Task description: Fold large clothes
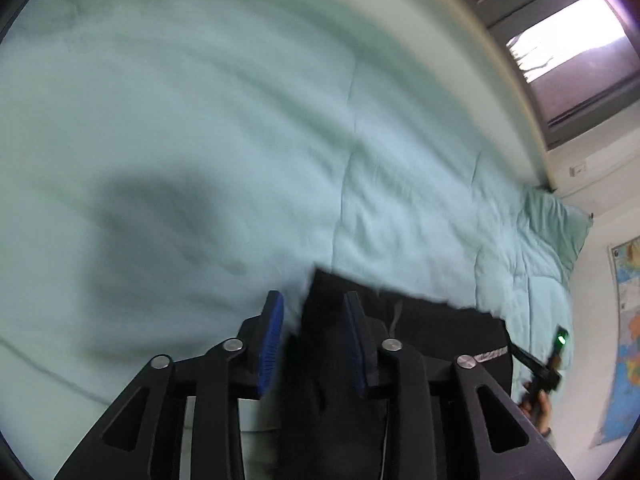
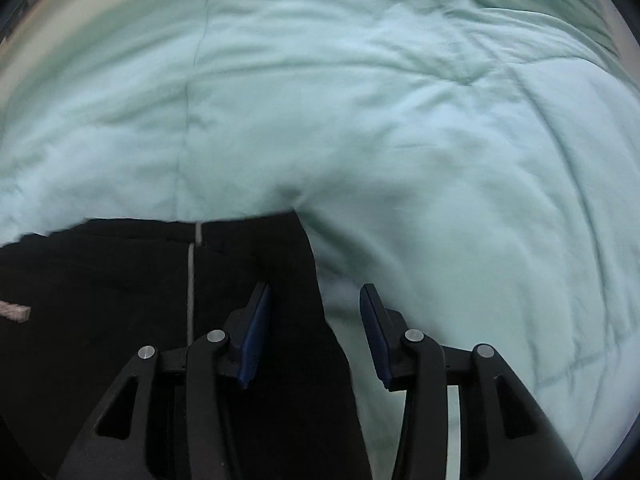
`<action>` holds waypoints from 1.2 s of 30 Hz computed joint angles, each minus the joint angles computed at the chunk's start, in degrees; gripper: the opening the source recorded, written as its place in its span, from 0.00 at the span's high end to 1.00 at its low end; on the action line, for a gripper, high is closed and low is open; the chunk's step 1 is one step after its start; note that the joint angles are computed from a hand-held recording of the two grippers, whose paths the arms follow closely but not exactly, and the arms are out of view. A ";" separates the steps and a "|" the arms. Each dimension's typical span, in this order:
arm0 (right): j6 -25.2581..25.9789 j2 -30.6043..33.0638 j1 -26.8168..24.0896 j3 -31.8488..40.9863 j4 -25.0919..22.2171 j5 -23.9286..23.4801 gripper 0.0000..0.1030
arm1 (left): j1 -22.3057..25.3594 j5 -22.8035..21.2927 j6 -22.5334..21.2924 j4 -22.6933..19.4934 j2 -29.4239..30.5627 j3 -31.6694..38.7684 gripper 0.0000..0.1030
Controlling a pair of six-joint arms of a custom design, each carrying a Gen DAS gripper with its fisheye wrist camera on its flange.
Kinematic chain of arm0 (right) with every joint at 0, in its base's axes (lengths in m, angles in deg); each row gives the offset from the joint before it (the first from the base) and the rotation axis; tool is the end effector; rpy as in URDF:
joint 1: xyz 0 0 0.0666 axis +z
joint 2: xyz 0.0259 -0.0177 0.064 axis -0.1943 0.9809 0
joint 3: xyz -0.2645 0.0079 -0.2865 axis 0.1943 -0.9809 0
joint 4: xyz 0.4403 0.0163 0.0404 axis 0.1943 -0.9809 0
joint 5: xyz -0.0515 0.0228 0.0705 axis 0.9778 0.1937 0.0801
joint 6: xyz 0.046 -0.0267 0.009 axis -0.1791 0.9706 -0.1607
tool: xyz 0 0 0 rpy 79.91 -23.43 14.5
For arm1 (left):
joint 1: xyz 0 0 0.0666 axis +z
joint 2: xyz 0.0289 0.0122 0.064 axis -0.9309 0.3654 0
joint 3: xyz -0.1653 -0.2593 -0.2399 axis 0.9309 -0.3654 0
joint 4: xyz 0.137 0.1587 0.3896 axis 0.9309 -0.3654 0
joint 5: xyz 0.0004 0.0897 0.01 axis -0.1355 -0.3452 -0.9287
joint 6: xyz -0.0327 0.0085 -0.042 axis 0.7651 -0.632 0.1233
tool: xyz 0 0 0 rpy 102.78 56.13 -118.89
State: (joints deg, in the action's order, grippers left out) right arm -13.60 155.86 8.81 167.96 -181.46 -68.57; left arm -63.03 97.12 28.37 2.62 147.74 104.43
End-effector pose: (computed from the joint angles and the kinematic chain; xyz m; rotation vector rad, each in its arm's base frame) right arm 0.5528 0.1930 0.5232 0.3501 2.7870 -0.1010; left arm 0.6077 0.0425 0.5485 -0.3372 2.6100 -0.6746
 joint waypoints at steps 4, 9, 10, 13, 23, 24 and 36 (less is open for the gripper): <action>-4.16 -8.34 2.51 -4.25 0.82 0.15 0.52 | 0.42 0.69 -0.74 0.18 -4.58 -0.86 0.55; -8.66 -12.54 9.19 -6.85 2.07 -3.99 0.51 | -6.95 -2.85 -4.52 -1.83 -13.35 -10.74 0.54; -9.16 -12.61 11.33 -7.23 1.71 -4.12 0.51 | -9.64 -4.51 -5.61 -2.49 -14.79 -12.85 0.54; -8.54 -10.60 15.68 -6.30 0.00 -2.99 0.51 | -17.20 -10.20 -7.35 -3.22 -17.86 -18.66 0.54; -9.38 -9.99 18.07 -14.10 6.20 -7.53 0.48 | -22.45 -19.02 -3.95 1.89 -18.39 -27.45 0.49; -9.31 -9.79 17.94 -13.88 6.02 -7.71 0.48 | -22.61 -19.57 -4.43 0.90 -18.00 -26.58 0.49; -3.45 1.08 16.45 7.02 4.47 -7.68 0.47 | -21.45 -9.22 -0.60 1.18 -9.23 -8.90 0.48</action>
State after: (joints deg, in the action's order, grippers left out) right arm -17.05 156.94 25.26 174.98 -177.00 -76.25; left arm -84.48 87.90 27.77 3.80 138.51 95.53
